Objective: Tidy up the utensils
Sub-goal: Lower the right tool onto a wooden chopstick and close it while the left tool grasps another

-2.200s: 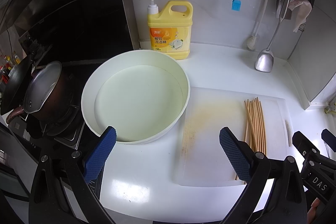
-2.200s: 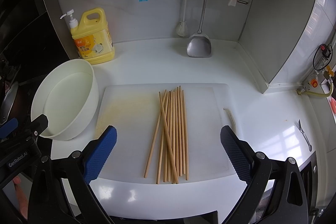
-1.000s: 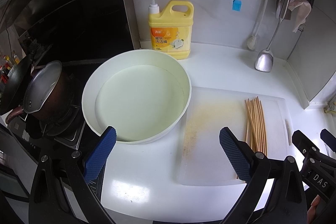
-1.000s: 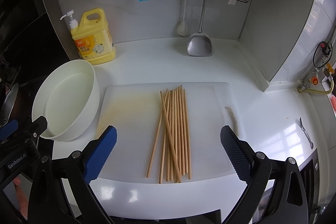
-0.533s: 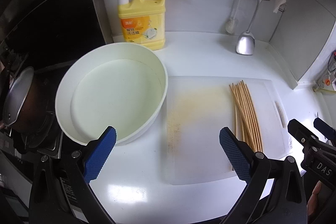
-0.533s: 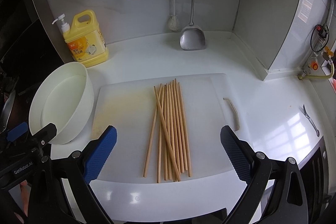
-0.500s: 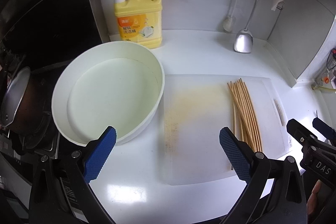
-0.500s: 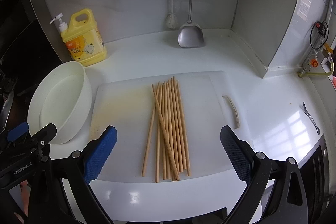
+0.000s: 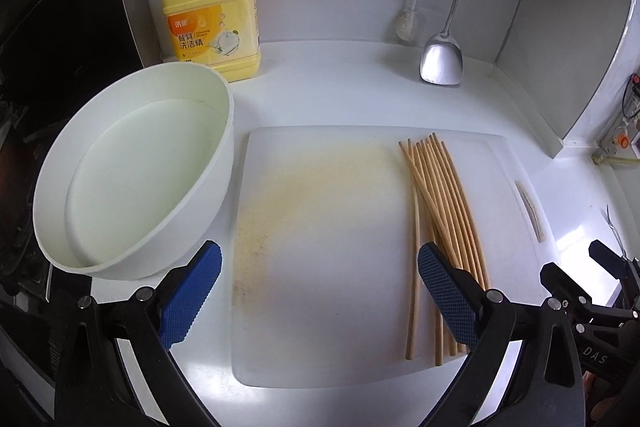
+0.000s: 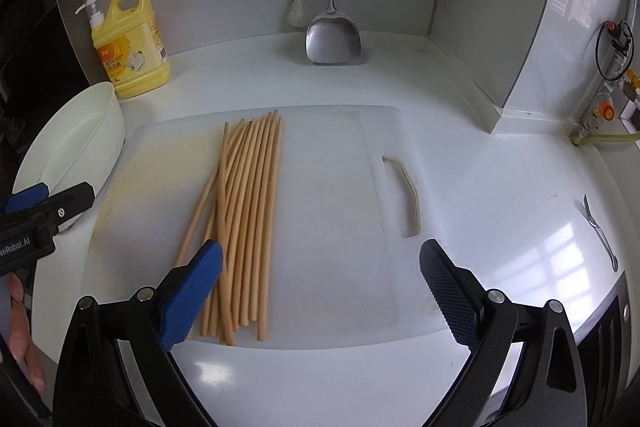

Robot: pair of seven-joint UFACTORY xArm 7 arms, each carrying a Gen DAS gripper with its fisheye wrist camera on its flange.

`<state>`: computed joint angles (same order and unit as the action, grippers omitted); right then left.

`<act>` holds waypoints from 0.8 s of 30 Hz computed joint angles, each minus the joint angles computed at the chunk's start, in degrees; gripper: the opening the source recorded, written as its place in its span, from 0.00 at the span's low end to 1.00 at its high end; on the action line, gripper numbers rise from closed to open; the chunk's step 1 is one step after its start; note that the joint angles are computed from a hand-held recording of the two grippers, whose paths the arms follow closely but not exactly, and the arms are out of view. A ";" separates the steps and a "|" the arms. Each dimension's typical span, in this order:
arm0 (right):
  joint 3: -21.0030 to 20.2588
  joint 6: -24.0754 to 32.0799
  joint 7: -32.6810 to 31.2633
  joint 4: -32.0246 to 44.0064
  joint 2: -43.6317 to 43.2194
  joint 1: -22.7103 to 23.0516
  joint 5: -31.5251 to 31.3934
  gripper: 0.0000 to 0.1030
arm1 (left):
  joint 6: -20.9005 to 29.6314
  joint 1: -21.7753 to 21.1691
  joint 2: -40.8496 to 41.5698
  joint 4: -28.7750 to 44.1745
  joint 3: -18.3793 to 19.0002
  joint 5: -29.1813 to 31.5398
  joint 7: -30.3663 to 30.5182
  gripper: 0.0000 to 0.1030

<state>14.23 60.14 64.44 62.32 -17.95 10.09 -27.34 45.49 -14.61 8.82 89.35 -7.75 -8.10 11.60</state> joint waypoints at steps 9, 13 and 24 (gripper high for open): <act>-3.13 -17.11 -0.86 -8.89 -0.18 -3.47 1.67 0.91 | -7.37 -2.59 -0.20 -6.39 -0.40 6.23 -5.92 0.94; -1.95 -17.67 1.68 -7.21 3.18 -5.02 -1.79 0.91 | -11.61 -2.51 0.71 -7.68 -0.91 4.54 -4.14 0.94; -3.56 -15.32 2.11 -4.55 7.26 -2.80 -4.46 0.91 | -14.44 -1.82 2.39 -8.81 -0.86 1.87 -3.61 0.94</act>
